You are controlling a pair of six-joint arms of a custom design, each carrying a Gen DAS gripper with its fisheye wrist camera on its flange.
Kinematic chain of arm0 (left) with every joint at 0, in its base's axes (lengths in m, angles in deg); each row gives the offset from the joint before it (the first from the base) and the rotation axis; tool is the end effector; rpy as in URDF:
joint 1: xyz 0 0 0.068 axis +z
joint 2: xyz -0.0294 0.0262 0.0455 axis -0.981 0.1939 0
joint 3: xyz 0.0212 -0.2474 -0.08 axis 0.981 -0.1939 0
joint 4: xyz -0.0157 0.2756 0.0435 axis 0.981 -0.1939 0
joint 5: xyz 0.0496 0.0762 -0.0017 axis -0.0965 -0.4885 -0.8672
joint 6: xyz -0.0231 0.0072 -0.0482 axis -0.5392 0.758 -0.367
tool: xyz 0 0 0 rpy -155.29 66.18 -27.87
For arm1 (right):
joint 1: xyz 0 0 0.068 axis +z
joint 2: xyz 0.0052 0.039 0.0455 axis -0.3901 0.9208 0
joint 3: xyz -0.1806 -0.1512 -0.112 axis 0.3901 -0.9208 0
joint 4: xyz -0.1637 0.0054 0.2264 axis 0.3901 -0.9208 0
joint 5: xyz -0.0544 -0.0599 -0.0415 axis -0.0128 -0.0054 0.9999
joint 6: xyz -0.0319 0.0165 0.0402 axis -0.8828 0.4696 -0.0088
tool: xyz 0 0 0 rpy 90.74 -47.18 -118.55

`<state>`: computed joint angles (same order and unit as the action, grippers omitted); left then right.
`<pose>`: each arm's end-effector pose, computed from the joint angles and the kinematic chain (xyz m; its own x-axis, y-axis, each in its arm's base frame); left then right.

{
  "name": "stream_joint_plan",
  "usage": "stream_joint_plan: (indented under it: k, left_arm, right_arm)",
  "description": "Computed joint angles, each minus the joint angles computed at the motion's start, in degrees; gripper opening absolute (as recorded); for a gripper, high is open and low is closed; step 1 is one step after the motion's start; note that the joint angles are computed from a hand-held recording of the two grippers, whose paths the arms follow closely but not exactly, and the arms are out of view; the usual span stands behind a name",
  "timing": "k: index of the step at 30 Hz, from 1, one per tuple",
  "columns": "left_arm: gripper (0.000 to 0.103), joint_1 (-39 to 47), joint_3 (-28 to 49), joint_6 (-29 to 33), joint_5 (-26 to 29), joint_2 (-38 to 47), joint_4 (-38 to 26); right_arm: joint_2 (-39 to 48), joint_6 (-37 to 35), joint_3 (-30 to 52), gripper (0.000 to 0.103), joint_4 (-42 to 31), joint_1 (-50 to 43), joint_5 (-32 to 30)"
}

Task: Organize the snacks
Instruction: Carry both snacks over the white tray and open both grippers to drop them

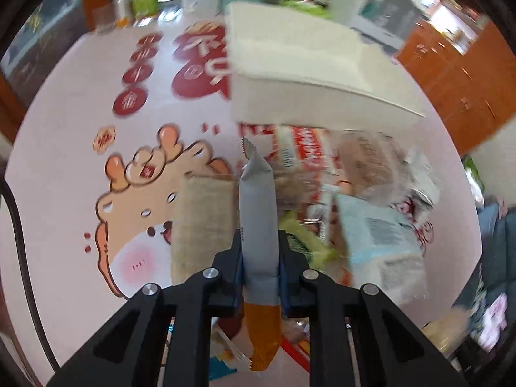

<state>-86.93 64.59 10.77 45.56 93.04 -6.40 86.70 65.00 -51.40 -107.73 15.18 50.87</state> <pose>0.2526 -0.0378 0.1678 -0.8944 -0.2324 -0.3821 -0.1668 0.9661 -0.1971 0.1598 0.1256 0.1633 -0.8969 -0.2115 -0.3885 -0.2935 0.9416 0.1650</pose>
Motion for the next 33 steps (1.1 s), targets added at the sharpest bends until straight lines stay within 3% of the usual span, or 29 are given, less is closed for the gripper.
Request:
stream_joint_plan:
  k: [5,10,14,20,27,31,32,33]
  left_arm:
    - [0.015,-4.87,3.43,0.13,-2.84,-2.38,-4.38]
    - [0.015,-9.5,10.48,-3.13,-6.18,0.2,-7.66]
    - [0.015,-12.4,20.02,-3.75,-12.6,4.68,-10.22]
    - [0.015,-12.33,37.98,-3.2,-23.57,15.57,-13.33]
    - [0.015,-9.1,56.62,-4.11,-27.13,31.03,-17.86]
    - [0.017,-6.93,62.69,-5.58,-26.38,39.42,-19.98]
    - [0.019,-7.03,63.82,-6.06,-25.97,40.93,-20.67]
    - [0.034,-6.59,64.95,-5.75,-25.14,42.67,-21.3]
  right_arm:
    - [-8.17,-3.34,2.58,0.047,-4.17,-3.74,-1.66]
    - [-8.9,-8.46,5.27,0.047,-3.73,-10.4,-6.26]
    - [-5.21,-13.68,8.79,0.047,-1.79,-16.83,-11.63]
    - [12.7,-16.29,25.77,0.047,2.32,-23.35,-14.85]
    - [32.92,-12.37,49.75,0.047,6.73,-25.32,-12.91]
    - [47.13,-11.95,65.61,0.047,3.92,-23.71,-8.79]
    - [50.43,-12.07,69.13,0.048,2.34,-23.29,-7.98]
    - [54.91,-12.82,74.26,0.048,-0.83,-22.94,-7.49]
